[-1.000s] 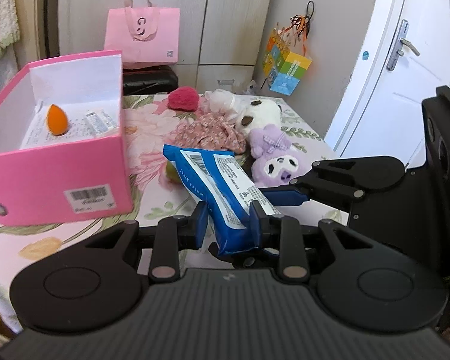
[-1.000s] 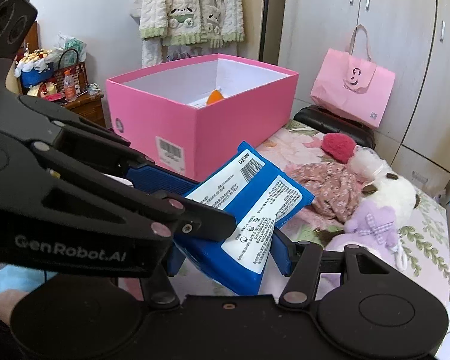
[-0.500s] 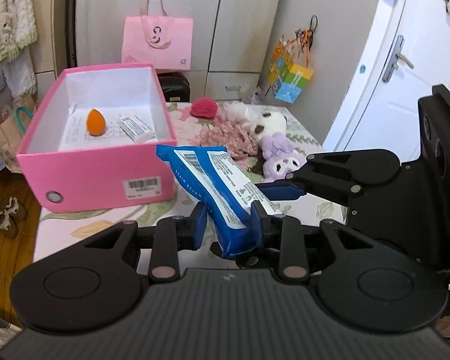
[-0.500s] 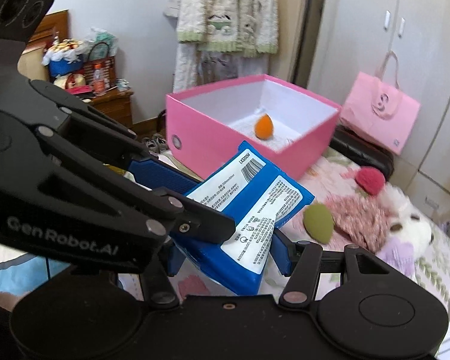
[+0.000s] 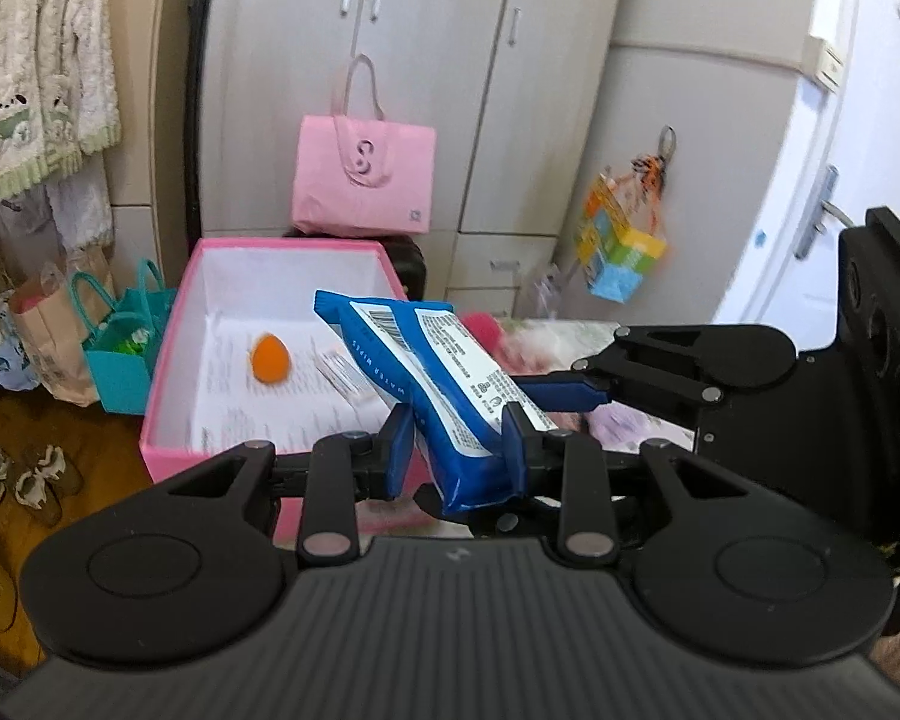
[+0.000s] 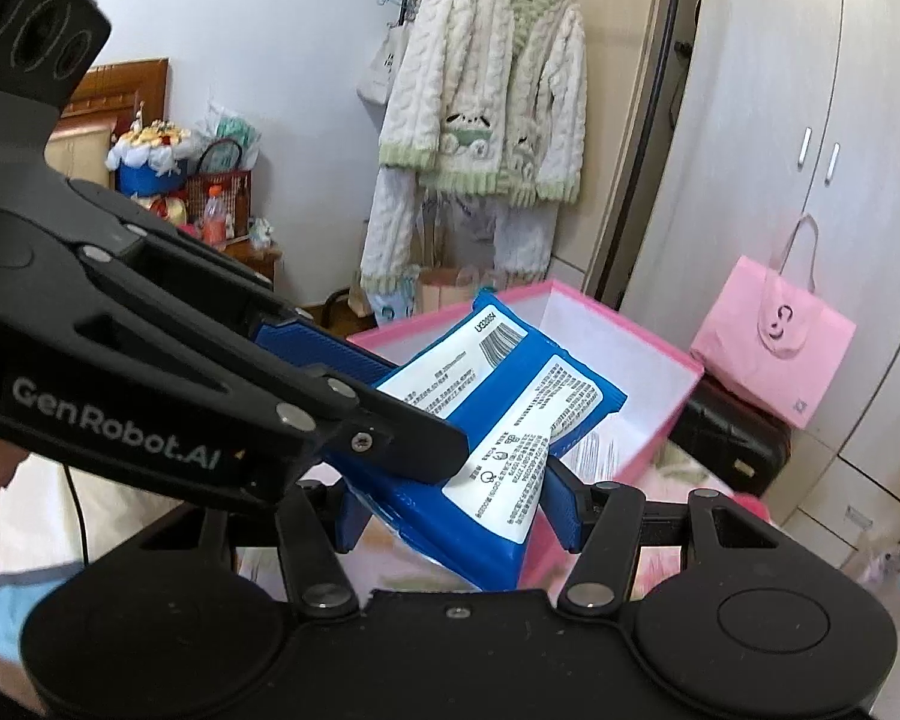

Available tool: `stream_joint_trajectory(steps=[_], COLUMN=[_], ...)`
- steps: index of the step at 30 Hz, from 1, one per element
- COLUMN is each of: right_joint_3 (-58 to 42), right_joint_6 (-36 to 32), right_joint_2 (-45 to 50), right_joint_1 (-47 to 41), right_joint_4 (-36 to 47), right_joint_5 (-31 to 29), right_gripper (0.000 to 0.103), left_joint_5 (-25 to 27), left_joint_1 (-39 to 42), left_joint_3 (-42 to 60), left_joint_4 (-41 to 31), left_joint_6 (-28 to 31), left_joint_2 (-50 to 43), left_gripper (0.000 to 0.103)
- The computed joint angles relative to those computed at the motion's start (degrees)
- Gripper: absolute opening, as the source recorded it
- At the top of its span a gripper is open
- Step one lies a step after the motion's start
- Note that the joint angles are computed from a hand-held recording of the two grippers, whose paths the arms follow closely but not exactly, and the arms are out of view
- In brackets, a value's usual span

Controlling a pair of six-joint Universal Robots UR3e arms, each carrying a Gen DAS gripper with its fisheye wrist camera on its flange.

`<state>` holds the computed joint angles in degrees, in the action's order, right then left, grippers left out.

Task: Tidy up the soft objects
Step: 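Carry the blue wet-wipes pack with the left tool into the pink box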

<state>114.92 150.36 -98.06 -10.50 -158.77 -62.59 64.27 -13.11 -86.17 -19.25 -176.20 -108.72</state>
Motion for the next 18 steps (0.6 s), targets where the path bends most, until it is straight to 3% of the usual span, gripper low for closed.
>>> stream_joint_trajectory(steps=[6, 13, 18], right_joint_3=[-13.01, -35.81, -49.79], right_joint_6=[2.43, 2.03, 2.06], right_joint_2=[12.14, 29.32, 39.49], right_joint_1=[1.14, 0.1, -0.71], right_joint_4=[2.04, 17.78, 29.28], right_joint_5=[1.01, 7.05, 11.19], right_gripper=[0.062, 0.062, 0.062], left_joint_5=[-0.92, 1.66, -0.03], left_joint_1=[1.68, 2.02, 3.45], left_joint_3=[17.2, 43.56, 60.43], left_joint_4=[-9.3, -24.82, -35.18], left_joint_6=[-1.79, -4.78, -6.87], left_joint_2=[-10.12, -25.83, -36.06], left_gripper=[0.031, 0.031, 0.032])
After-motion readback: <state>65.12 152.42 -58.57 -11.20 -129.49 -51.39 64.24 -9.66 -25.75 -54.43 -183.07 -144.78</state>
